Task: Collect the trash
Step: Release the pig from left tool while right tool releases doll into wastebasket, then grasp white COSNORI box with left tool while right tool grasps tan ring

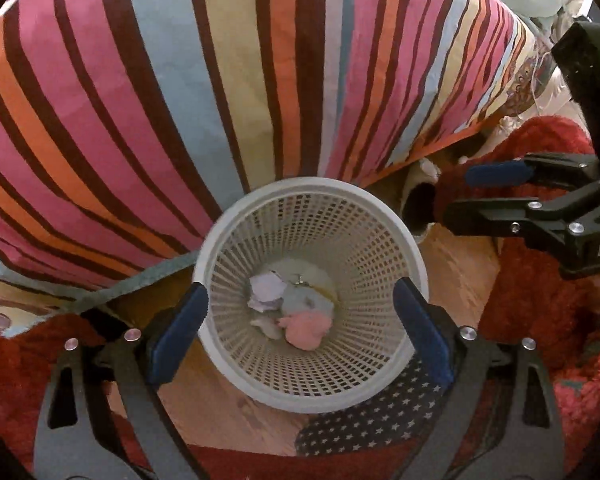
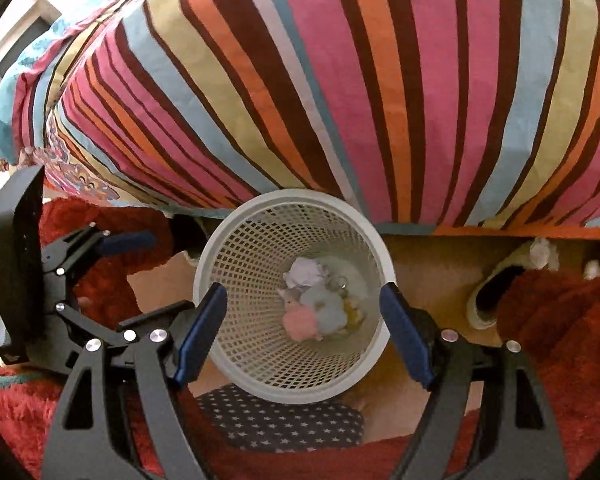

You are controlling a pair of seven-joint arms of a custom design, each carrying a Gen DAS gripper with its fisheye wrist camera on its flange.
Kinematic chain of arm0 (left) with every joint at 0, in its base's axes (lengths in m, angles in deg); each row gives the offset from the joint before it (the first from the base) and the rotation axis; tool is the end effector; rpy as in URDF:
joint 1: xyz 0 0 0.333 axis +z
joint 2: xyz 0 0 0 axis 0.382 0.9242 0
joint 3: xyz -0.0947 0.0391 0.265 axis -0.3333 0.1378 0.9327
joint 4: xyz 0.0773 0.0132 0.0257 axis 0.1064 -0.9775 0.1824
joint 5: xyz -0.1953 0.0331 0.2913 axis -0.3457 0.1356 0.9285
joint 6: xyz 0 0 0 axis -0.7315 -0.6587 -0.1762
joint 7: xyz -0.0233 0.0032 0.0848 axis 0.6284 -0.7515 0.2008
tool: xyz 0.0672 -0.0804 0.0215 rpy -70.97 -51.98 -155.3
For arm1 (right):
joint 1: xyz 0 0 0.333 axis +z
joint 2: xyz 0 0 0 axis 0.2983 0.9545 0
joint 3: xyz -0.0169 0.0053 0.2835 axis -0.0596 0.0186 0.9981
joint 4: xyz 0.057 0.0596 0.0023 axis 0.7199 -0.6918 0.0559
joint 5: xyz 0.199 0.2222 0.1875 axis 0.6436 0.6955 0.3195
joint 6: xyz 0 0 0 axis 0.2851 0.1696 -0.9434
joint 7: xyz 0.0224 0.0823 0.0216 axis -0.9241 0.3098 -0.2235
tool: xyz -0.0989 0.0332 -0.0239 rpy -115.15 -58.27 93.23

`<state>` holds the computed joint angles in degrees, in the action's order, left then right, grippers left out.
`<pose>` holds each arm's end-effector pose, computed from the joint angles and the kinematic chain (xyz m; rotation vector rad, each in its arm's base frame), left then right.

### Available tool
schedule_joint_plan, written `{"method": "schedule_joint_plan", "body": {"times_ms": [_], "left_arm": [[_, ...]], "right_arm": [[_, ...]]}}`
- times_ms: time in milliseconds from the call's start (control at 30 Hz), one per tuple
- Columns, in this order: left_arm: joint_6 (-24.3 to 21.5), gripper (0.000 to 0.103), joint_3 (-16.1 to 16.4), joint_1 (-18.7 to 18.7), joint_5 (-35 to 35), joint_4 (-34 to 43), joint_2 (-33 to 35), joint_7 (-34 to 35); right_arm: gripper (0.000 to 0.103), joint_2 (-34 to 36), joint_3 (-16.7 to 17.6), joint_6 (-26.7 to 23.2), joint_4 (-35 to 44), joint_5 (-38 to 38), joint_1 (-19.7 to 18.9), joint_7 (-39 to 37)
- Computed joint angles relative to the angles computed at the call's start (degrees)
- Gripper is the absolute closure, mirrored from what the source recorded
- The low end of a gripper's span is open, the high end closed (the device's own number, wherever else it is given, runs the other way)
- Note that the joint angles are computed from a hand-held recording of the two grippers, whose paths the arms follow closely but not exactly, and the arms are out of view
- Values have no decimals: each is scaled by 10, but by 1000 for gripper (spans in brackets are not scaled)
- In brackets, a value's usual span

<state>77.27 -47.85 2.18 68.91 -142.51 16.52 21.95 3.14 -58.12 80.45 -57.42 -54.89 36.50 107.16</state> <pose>0.3697 -0.2977 0.3603 -1.9654 2.1733 -0.5536 0.4620 0.2068 0.3772 -2.3204 1.3667 0.1325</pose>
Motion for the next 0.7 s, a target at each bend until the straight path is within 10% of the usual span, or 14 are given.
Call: {"method": "schedule_joint_plan", "body": {"times_ms": [200,367,500,633,700], "left_arm": [[-38,12,22,11,-45,11,-65,23],[-47,12,18,101,47,75,-97,-18],[-68,12,25,181,180,209,-20,-101],[-101,12,78,184,184,391,123,-140],[-113,12,103,174,138,481,194,-126]], "right_arm": [[28,-27,-2,39,1,-3,4,-21],[28,-15,-13,78,58,29,2,-57],[28,39,-8,134,139,-7,-6,-44],[28,152,-36,161,298,-95,12,25],[28,224,19,164,398,-197,-39,106]]}}
